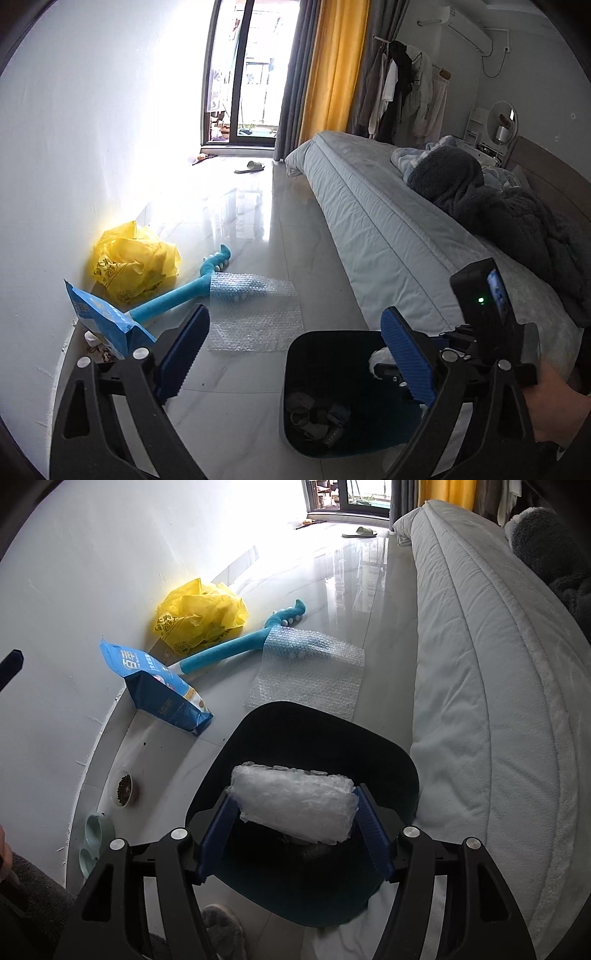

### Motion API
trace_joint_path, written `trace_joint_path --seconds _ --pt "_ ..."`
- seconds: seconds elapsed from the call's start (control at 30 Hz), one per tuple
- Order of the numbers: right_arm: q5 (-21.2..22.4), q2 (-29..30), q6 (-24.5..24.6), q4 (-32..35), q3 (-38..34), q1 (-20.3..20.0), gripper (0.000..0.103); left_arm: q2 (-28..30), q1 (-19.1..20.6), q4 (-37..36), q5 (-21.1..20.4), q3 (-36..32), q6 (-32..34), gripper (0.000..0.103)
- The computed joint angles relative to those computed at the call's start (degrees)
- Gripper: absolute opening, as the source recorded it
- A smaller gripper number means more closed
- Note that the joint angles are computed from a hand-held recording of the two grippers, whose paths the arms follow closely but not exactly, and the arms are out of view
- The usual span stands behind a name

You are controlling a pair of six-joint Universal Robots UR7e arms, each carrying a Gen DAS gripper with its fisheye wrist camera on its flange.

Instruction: Collect trash

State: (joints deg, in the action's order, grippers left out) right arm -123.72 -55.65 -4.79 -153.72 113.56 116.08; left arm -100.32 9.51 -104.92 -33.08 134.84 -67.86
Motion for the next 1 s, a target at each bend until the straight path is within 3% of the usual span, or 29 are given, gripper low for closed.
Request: trace_joint_path --seconds 0.1,0.27,0.4,0.5,0.77,1.0 --pt "-0.2 -0.2 -0.1 0.1 -0.1 0.4 0.074 0.1 -2.0 2.1 0.5 -0.7 -1.1 0.097" --pt "-1.0 -2.5 -1.4 -2.3 1.2 1.9 0.08 0.6 -5.9 10.6 1.5 -3.1 -9.6 0.098" --pt "-1.9 -6.5 -1.5 -4.9 3.4 3.5 0.087 2.4 -9.1 17.0 2.1 -5.9 -14.4 0.099" --pt "-3.0 -10.8 -1.9 -7.3 5.5 5.0 0.091 3.5 -11.4 17.4 1.8 -7.2 -15.1 0.099" --pt "-10.4 -25.4 0.7 -11.3 12.6 10.1 0.099 6.4 -16.9 22.9 -1.0 -10.3 -18.1 0.1" --pt "-20.2 -39.2 -1.1 -11.4 16.3 15.6 0.1 10.8 -18.7 23.4 1.9 -12.6 -15.9 0.1"
